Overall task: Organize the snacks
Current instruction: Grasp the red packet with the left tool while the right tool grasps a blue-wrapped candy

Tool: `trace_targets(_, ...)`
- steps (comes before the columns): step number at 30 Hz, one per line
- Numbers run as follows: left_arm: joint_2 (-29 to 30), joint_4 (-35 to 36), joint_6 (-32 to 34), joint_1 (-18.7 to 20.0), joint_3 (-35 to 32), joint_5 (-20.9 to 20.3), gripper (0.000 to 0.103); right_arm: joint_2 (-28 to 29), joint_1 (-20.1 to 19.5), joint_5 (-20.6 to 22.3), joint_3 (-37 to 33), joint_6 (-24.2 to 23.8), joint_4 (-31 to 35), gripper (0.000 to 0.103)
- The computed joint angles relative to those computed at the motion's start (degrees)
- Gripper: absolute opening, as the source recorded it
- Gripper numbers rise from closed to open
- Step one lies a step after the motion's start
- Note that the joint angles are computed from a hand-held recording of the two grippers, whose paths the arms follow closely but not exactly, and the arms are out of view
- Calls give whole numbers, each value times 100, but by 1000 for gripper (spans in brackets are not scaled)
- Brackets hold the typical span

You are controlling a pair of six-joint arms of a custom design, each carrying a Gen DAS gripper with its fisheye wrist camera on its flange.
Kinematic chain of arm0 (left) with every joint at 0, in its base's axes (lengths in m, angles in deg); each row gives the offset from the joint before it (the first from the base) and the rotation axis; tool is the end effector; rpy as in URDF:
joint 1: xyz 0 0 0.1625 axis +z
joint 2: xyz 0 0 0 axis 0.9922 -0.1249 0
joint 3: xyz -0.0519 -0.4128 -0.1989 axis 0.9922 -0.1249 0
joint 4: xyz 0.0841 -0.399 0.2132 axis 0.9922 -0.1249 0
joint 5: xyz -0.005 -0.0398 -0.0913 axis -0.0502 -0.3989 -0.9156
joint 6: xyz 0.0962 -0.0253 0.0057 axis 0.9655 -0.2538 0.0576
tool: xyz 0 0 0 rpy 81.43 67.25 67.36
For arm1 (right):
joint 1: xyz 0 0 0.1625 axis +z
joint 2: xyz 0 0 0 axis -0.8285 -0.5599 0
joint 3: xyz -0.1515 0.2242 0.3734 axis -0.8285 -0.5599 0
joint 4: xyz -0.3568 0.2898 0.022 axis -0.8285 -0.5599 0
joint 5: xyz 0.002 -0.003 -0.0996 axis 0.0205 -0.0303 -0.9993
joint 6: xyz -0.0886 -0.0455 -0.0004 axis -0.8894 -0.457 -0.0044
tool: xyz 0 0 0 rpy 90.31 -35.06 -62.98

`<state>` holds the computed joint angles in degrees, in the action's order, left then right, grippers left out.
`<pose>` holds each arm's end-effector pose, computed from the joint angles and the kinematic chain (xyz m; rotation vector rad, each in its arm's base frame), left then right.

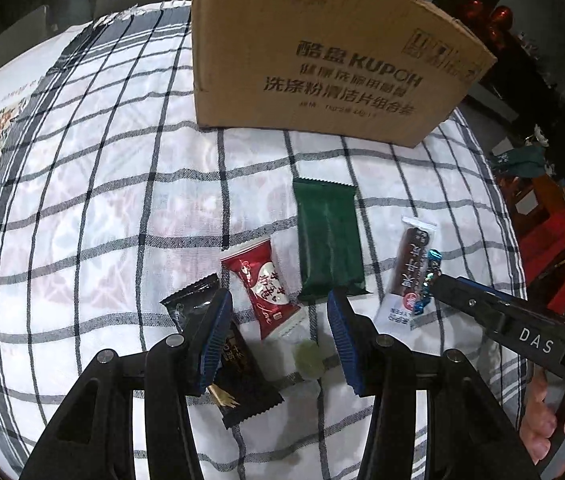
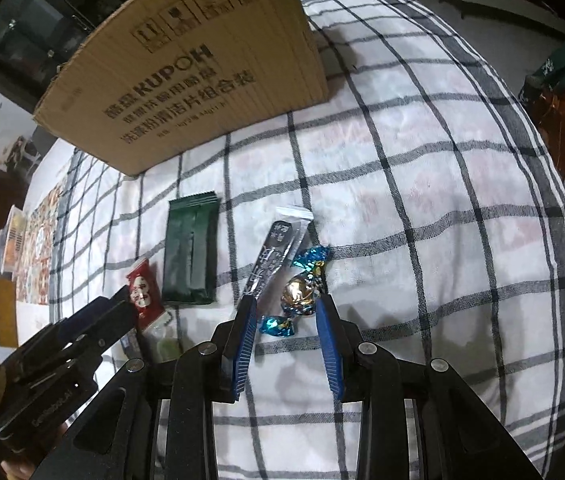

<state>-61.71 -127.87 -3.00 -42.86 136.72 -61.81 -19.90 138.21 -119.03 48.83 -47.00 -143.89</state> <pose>-0.4560 -0.6334 0.0163 0.1644 2.5146 -0.4243 0.0073 -0.6576 0.3659 0.0405 -2.6595 0.4296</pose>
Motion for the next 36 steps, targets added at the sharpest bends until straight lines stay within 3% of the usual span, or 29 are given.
trace_targets(8,92,61,-78,120,-107,-206,48,152,16,-247,-86,40,-75,32)
trace_targets(22,248,163,-148,222,-258,-251,47,324,11,-319,-253,126,35,32)
trace_targets(30,254,30,-51,218,-216,-293,24,312,-14,-366,-209,76,-31,26)
trace_targets(36,171,-3,-56,158,-118,-216,22,245,-12,-377,-101,-27,-211,26)
